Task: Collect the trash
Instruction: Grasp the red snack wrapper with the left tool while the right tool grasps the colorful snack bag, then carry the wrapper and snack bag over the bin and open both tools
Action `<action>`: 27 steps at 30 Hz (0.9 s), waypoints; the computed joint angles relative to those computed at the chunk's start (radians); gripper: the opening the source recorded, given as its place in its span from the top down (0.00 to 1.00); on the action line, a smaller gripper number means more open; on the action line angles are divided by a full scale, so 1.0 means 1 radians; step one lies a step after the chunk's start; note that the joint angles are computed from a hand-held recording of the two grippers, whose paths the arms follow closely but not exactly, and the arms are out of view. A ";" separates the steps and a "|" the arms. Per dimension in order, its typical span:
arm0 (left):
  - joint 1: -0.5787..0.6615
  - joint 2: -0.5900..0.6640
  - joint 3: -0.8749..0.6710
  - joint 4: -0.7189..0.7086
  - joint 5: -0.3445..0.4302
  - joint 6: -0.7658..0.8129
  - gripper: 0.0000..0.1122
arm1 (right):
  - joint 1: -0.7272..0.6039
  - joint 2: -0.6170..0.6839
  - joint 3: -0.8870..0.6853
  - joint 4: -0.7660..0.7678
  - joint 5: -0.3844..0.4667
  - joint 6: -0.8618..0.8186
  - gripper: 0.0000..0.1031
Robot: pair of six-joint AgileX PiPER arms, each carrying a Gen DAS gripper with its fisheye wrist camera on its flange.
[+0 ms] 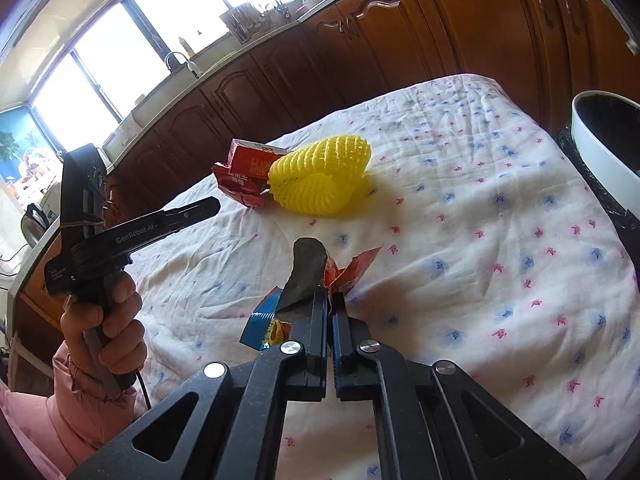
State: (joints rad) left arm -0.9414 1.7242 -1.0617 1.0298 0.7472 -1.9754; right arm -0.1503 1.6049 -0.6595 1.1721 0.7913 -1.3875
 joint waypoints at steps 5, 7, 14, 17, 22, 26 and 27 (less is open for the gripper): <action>0.048 0.023 -0.039 -0.010 0.029 0.036 0.41 | -0.013 -0.021 0.006 -0.001 0.015 0.000 0.98; 0.081 0.029 -0.049 -0.023 -0.012 0.089 0.43 | -0.022 -0.030 0.012 -0.001 0.019 -0.001 0.98; 0.151 0.084 -0.087 -0.062 -0.125 0.207 0.87 | -0.050 -0.035 0.009 -0.009 0.020 0.011 0.98; 0.132 0.070 -0.064 -0.037 -0.154 0.184 0.92 | -0.060 -0.039 0.009 -0.009 0.022 0.009 0.98; 0.044 0.049 -0.033 0.002 -0.107 0.108 0.93 | -0.073 -0.042 0.013 -0.002 0.030 0.000 0.98; -0.037 0.018 -0.008 0.032 -0.070 0.014 0.94 | -0.089 -0.052 0.020 0.004 0.037 -0.013 0.98; -0.059 0.005 -0.003 0.038 -0.050 -0.002 0.94 | -0.096 -0.056 0.021 0.004 0.041 -0.014 0.98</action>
State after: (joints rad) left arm -1.0008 1.7293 -1.0646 1.0682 0.6973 -1.9772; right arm -0.2461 1.5494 -0.6382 1.1762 0.8323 -1.4014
